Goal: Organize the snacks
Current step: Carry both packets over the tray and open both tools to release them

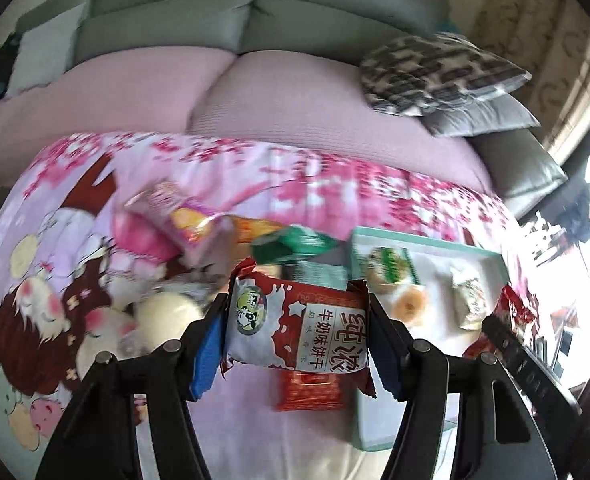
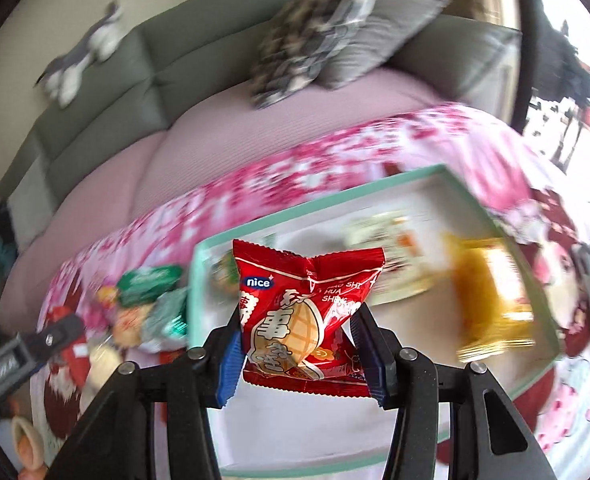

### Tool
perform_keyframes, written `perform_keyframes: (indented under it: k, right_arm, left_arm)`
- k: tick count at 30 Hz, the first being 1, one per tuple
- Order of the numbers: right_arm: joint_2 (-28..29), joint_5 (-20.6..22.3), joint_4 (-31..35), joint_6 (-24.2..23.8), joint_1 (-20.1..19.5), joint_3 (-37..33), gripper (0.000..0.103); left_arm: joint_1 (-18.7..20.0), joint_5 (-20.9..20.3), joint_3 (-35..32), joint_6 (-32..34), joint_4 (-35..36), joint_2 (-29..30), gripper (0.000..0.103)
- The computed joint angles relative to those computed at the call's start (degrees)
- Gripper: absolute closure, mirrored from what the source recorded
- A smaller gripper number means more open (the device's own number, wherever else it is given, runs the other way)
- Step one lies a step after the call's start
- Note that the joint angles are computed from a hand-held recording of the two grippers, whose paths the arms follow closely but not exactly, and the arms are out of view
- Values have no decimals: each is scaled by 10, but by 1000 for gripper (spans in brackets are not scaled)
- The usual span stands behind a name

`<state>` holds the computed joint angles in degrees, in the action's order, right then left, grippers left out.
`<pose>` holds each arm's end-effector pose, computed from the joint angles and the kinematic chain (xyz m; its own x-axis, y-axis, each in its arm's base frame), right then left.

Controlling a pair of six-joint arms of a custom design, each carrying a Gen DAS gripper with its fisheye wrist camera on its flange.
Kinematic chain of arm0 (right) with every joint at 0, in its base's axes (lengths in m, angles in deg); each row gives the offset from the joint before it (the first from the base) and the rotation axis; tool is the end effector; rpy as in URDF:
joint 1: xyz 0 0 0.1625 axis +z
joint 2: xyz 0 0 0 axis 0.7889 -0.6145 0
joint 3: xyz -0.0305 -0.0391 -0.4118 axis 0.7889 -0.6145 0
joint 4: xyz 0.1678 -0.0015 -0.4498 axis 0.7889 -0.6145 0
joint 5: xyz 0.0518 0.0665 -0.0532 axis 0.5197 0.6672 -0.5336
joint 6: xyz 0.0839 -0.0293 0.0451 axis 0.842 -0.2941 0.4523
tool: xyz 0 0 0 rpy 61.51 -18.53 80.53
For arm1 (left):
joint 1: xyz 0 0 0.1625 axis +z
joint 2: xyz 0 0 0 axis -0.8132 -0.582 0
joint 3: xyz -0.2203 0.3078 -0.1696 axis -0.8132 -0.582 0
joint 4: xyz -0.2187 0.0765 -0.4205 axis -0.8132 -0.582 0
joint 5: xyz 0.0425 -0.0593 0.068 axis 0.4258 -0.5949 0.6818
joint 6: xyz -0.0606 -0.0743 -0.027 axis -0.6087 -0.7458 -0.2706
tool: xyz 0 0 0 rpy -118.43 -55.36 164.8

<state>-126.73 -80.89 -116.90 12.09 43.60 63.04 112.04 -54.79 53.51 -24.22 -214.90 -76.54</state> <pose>0.1719 -0.7786 0.1349 -0.8488 -0.1757 0.4987 -0.4025 0.8264 -0.3938 -0.1929 -0.7092 0.1515 -0.7729 -0.4164 -0.4788 0.0523 0.7102 -0.7020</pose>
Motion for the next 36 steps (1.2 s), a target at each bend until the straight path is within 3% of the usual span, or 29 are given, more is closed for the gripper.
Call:
perform_keyframes:
  k: [10, 17, 22, 36]
  right_arm:
    - [12, 1, 3, 13, -20, -37, 50]
    - [29, 17, 17, 9, -27, -62, 50]
    - [39, 19, 18, 2, -31, -76, 50]
    - [47, 27, 35, 12, -40, -93, 49]
  left_arm:
    - [3, -22, -89, 77, -2, 83, 37]
    - [14, -14, -139, 76, 45, 126, 37]
    - [18, -9, -173, 102, 41, 154, 37]
    - [26, -43, -221, 135, 36, 200, 37]
